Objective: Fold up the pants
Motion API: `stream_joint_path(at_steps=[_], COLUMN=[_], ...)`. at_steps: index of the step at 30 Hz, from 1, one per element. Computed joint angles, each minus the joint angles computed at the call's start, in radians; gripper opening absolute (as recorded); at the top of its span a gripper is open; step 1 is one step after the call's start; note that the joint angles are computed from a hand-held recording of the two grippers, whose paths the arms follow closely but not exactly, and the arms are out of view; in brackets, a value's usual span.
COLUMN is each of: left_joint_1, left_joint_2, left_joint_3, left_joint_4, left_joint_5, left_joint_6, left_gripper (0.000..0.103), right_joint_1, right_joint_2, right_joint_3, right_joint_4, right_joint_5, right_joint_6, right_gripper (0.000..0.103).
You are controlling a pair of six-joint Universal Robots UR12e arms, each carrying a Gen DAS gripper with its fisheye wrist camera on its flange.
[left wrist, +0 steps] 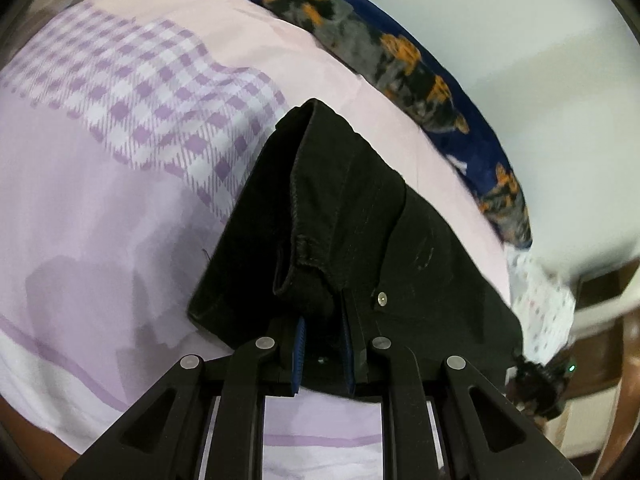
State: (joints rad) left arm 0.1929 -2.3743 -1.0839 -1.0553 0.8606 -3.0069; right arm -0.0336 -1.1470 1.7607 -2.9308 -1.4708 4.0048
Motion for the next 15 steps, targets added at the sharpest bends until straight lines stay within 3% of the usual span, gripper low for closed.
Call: stream_joint_path(at_steps=[7,11,15], left_joint_1=[-0.004,-0.011,-0.024], left_joint_2=[-0.015,-0.010,0.019], left_joint_3=[0.048,0.036,-0.023], left_joint_4=[-0.095,-0.064,0.038], left_joint_5=[0.081,0.124,0.193], left_joint_6=[0.186,0.228,0.254], left_gripper=[0.016,0.016,0.019], right_joint_1=[0.019,0.018,0.011], right_joint_2=[-0.020,-0.012,-0.005], right_joint_3=[0.048,0.056,0.063], right_joint_4=[0.082,0.093,0.059], right_joint_5=[0.019,0.035,0.059], right_joint_6=[0.053,0.068,0.081], right_gripper=[0.005,0.005,0.008])
